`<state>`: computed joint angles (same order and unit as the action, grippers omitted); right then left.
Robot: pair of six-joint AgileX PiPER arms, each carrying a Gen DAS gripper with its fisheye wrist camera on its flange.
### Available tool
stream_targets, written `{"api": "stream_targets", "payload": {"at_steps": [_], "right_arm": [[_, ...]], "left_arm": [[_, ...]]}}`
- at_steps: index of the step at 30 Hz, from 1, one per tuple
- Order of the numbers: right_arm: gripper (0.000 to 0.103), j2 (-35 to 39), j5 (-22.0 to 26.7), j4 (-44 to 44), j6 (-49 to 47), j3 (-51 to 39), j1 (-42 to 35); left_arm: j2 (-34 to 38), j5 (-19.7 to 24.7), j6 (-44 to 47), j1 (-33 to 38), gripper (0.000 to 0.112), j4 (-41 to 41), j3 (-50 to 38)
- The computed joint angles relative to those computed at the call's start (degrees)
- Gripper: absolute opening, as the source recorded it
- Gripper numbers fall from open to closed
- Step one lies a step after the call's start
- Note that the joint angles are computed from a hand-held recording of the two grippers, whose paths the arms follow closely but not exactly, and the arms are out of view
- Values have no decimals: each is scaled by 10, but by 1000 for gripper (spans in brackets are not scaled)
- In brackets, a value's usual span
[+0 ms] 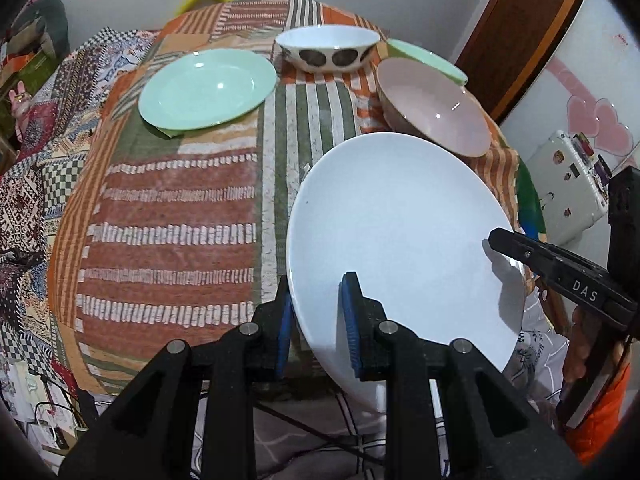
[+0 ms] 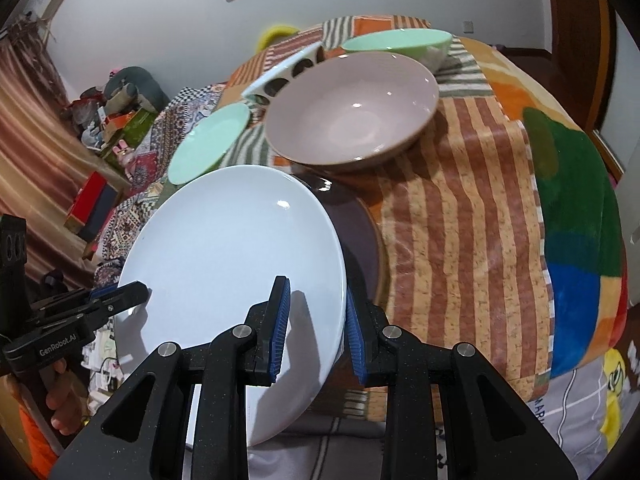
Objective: Organize plates and bowls
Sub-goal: 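Carry the white plate with both tools and lower it onto the purple plate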
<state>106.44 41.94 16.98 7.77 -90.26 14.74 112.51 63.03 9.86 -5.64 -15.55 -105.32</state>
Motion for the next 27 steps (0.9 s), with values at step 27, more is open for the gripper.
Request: {"api": "stream_targets", "payload": {"at_steps": [27], "right_arm": [[28,29,38,-49,60,-41,-7]], "left_arm": [[109,39,-22,-19,26,15,-133]]}}
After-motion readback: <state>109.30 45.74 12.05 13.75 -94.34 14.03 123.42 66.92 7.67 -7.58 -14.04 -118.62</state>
